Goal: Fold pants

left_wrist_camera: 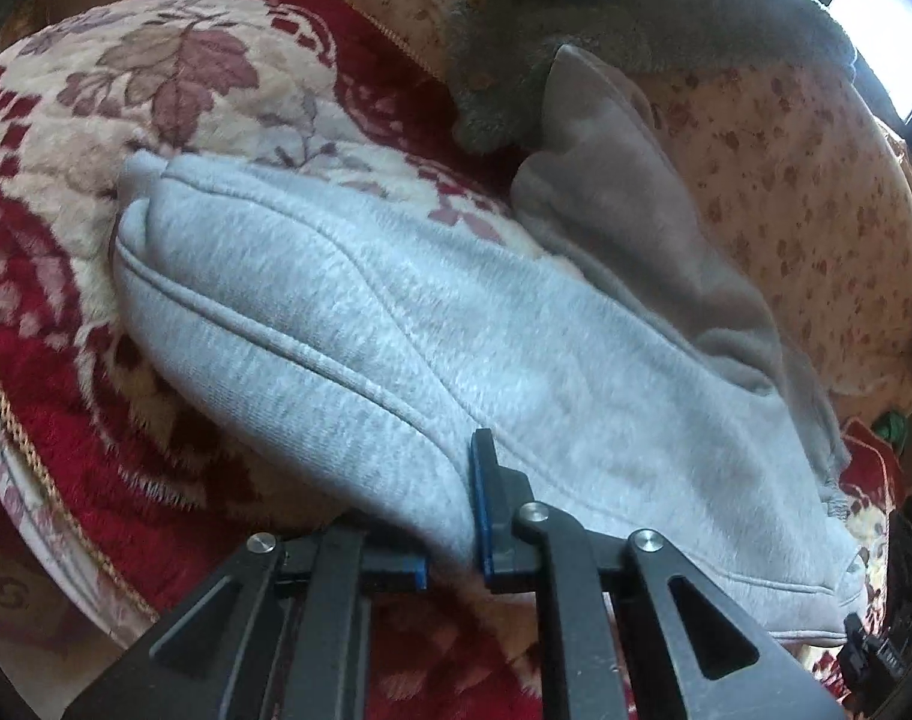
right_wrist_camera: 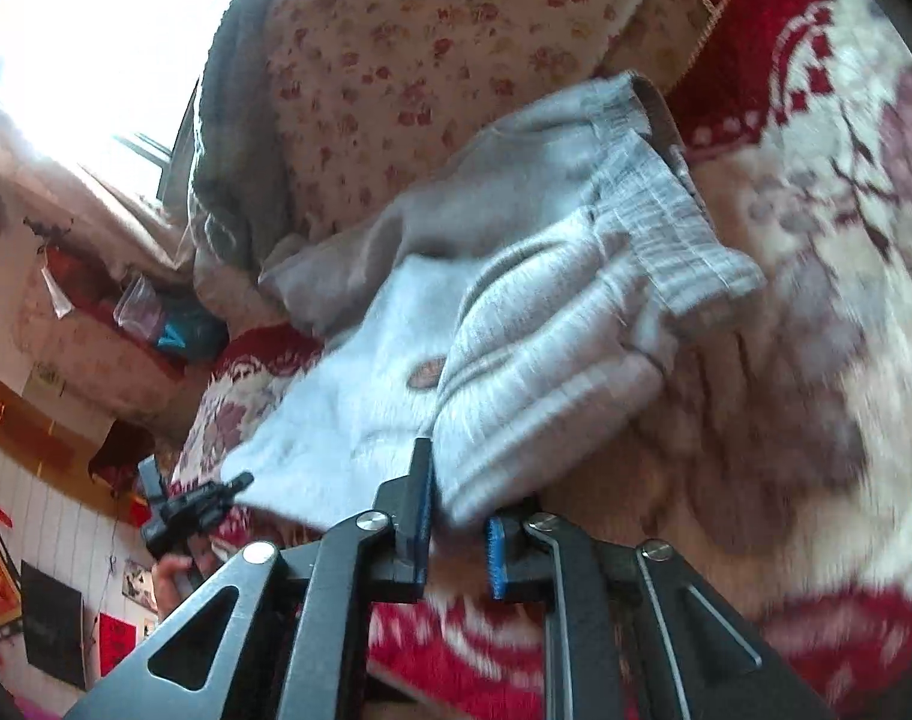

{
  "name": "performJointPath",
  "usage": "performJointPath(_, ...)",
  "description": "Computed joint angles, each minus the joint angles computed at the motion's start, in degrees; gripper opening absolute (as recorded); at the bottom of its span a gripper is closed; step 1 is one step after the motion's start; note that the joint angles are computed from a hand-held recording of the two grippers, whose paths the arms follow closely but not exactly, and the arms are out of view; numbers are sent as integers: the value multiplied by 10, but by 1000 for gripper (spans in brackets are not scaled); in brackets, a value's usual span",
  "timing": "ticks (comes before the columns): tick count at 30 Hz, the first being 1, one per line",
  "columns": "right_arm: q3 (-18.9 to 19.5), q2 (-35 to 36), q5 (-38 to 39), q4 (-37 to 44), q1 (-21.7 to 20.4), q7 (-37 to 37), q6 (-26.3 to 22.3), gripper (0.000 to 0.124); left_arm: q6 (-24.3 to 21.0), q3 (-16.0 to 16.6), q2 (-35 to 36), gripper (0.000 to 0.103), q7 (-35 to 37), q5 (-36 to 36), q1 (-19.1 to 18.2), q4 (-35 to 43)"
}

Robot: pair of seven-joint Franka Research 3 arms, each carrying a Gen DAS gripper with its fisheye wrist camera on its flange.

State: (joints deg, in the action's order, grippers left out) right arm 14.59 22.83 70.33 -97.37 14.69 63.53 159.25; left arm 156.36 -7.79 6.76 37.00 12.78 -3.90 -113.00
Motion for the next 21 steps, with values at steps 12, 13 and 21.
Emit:
performJointPath(12, -112, -3, -335, -25, 89, 291, -4, 52, -49, 14, -34, 55, -141, 72, 0, -37)
performJointPath(13, -125, -7, -374, -28, 99, 322, -4, 56, -53, 14, -37, 58, -145, 69, 3, -40)
performJointPath(21, -177, -33, -584, -45, 136, 471, 26, 72, -122, 10, -35, 61, -183, 78, 12, -35)
